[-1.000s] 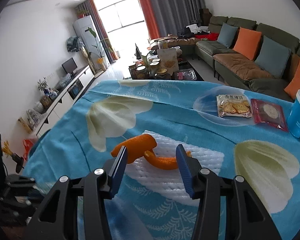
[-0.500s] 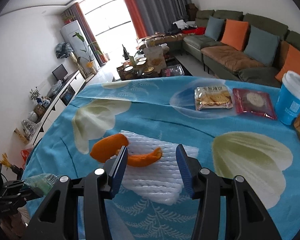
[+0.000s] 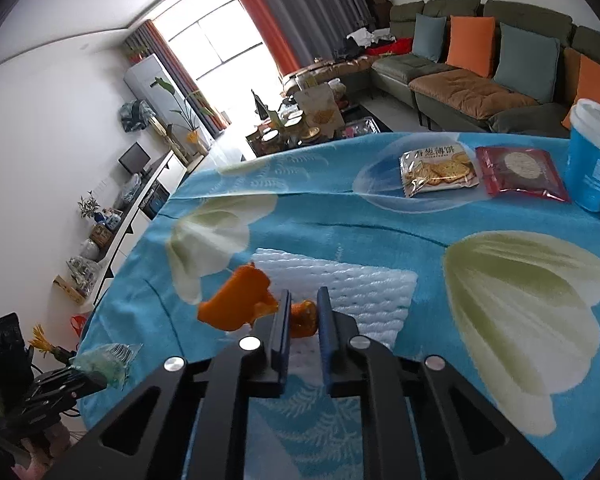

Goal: Collect trash
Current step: 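Grasp the clear plastic bottle with the left gripper while the right gripper grasps the orange peel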

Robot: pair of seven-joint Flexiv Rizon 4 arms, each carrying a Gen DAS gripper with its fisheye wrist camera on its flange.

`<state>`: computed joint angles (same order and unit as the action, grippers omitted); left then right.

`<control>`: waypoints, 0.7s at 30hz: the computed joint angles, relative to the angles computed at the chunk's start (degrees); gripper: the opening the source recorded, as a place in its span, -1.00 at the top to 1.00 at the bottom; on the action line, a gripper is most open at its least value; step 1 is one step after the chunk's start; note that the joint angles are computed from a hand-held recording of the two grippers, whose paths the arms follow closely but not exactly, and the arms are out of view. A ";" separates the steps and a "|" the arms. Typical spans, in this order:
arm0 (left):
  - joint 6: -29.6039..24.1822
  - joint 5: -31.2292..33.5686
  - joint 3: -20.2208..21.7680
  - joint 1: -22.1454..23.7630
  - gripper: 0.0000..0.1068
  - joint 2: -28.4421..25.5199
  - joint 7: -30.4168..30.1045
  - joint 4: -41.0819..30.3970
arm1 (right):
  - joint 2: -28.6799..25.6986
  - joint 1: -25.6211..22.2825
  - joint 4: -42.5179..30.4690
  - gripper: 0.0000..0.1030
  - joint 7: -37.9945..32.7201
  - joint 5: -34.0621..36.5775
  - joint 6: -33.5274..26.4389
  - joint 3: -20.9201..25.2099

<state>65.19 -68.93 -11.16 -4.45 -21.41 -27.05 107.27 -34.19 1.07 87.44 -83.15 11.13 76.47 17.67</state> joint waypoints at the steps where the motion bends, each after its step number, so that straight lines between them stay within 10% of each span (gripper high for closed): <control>1: 0.22 -0.17 0.01 -0.02 0.79 0.08 0.14 0.11 | 0.46 0.28 0.66 0.80 0.00 -0.14 0.61 -0.27; 14: 2.56 -3.95 0.46 -0.33 0.79 1.27 3.14 1.47 | 8.57 15.60 13.99 0.85 17.94 -19.54 10.33 -21.46; 21: 3.56 -6.28 1.17 -0.71 0.79 2.40 5.01 2.44 | 9.60 10.49 14.76 0.85 18.57 -21.73 13.32 -14.31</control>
<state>68.75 -75.21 -9.98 -5.16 -19.01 -22.04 109.71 -24.58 11.56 102.20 -64.58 -10.60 89.80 3.36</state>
